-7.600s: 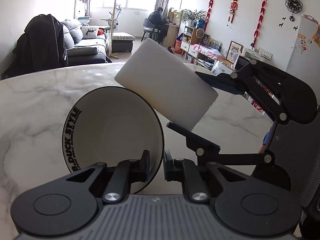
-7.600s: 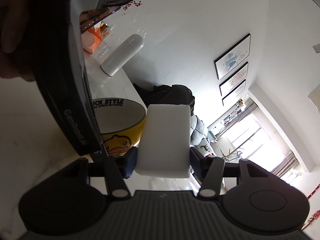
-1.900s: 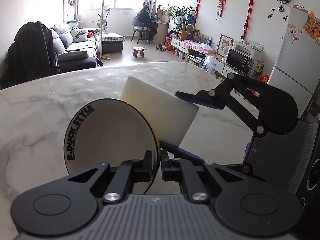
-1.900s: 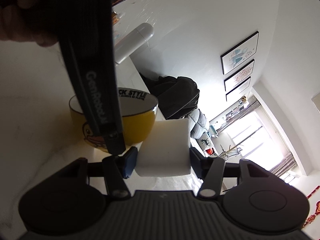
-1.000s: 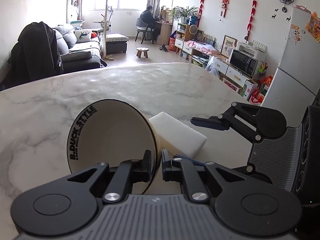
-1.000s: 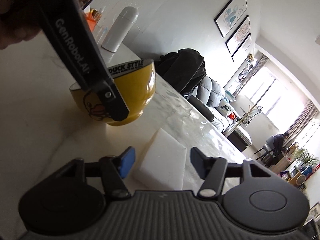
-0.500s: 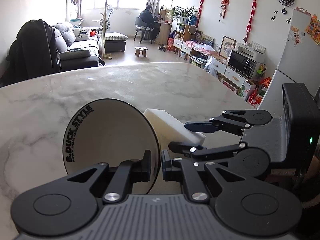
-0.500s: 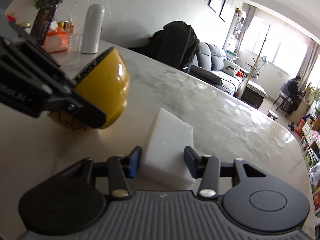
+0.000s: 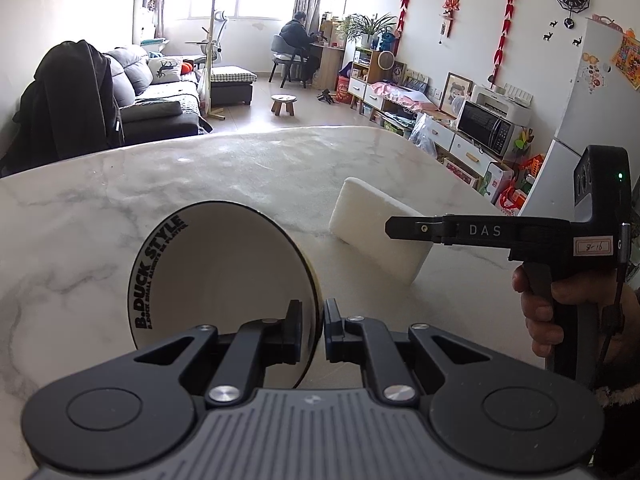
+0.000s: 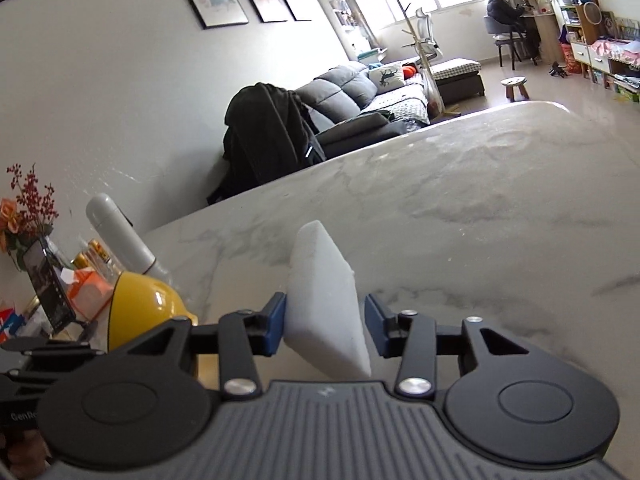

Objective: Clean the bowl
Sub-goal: 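Press the sponge against the bowl's outer wall with the right gripper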

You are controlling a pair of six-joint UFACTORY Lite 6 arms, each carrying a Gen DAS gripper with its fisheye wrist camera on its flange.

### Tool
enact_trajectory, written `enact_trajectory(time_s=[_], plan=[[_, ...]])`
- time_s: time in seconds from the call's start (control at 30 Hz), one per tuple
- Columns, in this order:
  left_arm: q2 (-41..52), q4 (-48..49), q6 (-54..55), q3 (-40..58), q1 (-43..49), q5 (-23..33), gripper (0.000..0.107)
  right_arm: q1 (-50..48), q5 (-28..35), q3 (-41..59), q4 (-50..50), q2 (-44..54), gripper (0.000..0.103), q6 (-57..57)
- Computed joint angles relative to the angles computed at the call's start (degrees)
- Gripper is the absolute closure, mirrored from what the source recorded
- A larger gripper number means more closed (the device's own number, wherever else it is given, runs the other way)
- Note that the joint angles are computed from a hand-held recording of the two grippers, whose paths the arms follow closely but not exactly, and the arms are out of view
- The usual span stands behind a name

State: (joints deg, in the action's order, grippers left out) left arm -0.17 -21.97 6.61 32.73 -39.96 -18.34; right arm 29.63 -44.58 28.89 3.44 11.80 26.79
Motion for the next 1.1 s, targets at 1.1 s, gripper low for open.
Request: enact_trajectory(time_s=[1.1], plan=[[0.84, -5.92, 5.67, 0.86, -1.13, 0.49, 0.092, -1.41, -8.18, 3.95, -26.31, 0.14, 0.083, 19.29]])
